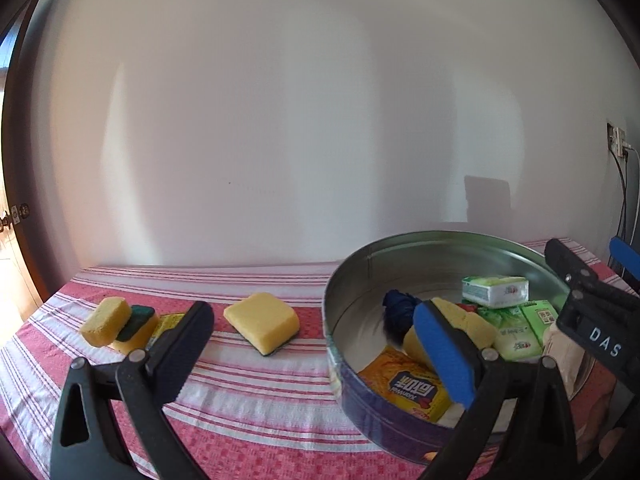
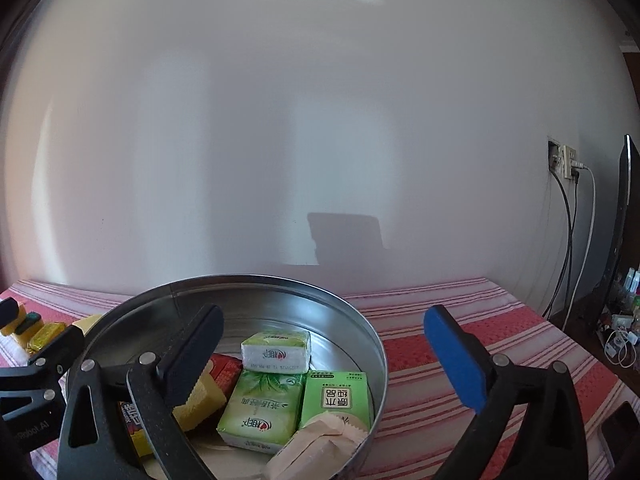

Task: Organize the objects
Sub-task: 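Withdraw both tools from the tin toward the remaining sponges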

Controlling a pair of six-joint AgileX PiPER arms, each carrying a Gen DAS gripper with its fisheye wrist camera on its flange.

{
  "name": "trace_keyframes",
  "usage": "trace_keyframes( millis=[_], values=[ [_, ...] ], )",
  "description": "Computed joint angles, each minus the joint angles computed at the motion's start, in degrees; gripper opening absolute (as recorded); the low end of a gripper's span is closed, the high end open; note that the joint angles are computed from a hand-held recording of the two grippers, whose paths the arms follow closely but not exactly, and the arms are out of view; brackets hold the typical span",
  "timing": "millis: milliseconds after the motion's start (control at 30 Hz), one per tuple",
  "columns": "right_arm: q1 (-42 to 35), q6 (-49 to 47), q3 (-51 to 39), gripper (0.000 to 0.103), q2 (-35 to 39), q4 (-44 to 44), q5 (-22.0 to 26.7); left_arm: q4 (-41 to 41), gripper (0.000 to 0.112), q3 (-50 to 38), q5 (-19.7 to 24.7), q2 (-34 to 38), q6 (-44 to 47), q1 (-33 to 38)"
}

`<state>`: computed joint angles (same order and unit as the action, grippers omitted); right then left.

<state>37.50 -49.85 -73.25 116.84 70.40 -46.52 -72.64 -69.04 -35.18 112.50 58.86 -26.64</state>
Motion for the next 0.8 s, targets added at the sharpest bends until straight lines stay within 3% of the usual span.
trace_keyframes(
  millis=[300, 533, 800],
  values=[
    [3.98, -5.75, -7.76, 0.102, 4.54, 7.91, -4.60, 6.95, 0.101, 5.40, -1.05, -1.70, -4.53, 4.49],
    [7.75, -11.86, -18.74, 0.102, 10.66, 11.73, -3.62, 11.12, 0.101, 9.18, 0.00, -3.96, -7.99, 10.01],
    [9.61, -25.66, -36.32, 0.102, 19.96, 19.10, 1.88, 14.33, 0.101, 10.28, 2.91, -4.97, -10.12, 18.15]
  ],
)
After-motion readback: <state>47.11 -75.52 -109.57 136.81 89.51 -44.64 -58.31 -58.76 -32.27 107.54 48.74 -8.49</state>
